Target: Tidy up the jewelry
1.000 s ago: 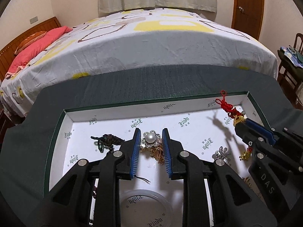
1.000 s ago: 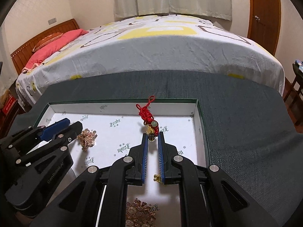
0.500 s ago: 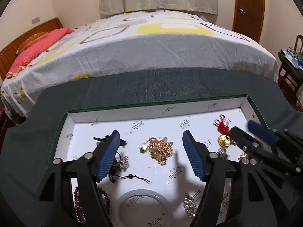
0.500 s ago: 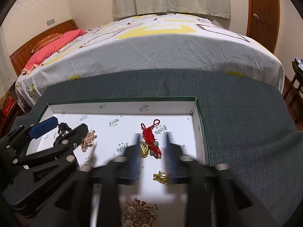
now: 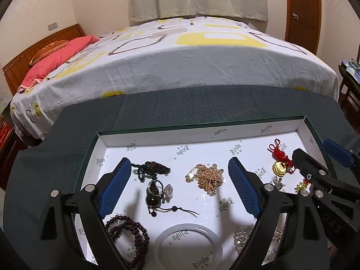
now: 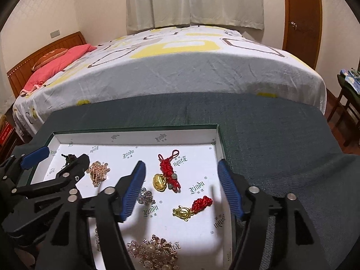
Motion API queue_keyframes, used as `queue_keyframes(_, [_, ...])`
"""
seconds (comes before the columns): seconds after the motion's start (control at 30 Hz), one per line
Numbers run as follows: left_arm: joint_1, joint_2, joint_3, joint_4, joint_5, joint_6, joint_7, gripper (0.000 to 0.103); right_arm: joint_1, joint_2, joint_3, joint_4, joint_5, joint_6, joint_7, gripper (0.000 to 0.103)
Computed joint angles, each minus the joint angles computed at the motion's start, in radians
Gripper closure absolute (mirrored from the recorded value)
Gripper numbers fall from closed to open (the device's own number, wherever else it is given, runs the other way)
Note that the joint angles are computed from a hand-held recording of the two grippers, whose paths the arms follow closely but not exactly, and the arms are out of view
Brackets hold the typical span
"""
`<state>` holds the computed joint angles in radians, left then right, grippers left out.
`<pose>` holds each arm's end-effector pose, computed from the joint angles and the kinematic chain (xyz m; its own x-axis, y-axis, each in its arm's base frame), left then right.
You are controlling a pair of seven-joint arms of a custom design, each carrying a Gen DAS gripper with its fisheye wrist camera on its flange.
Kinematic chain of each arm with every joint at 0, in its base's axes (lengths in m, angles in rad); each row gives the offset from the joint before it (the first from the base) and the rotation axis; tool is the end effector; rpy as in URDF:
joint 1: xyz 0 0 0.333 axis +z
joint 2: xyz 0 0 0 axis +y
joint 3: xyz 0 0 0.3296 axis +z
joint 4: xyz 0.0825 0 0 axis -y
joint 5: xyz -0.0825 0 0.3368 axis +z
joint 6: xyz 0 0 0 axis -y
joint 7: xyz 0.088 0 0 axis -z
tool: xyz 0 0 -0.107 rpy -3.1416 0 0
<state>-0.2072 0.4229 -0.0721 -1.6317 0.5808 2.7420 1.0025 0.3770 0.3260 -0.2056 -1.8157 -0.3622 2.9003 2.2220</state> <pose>0.6500 -0.1998 0.4847 -0.1072 -0.9881 -0.1107 -0.7138 0.1540 -0.6832 0.6297 0.1478 0.4883 -0.0880 -0.9923 -0.0868 -0.6957 0.1236 -0.7076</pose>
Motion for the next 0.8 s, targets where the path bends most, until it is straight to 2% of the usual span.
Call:
queue_keyframes(0.13, [0.007,-0.016,0.001,-0.024,-0.002,0.015,0.0,0.015,0.036,-0.015,-0.043,-0.016,-0.074,0.004,0.066,0.027])
queue_keyframes(0.3, [0.02,-0.063,0.007,-0.094,0.005,0.064,-0.025,0.015,0.04,-0.052,-0.047,-0.052,-0.143,0.004,0.139,0.026])
queue_keyframes(0.47, [0.023,-0.166,0.033,-0.225,0.083,0.13,-0.1,0.014,0.053,-0.131,-0.053,-0.126,-0.304,0.005,0.281,0.026])
queue_keyframes(0.7, [0.081,-0.367,0.018,-0.45,0.215,0.205,-0.236,0.013,0.027,-0.303,0.017,-0.287,-0.485,-0.017,0.44,0.025])
queue_keyframes(0.8, [0.125,-0.478,-0.008,-0.56,0.213,0.225,-0.246,0.013,0.006,-0.402,0.07,-0.366,-0.564,-0.047,0.506,0.025])
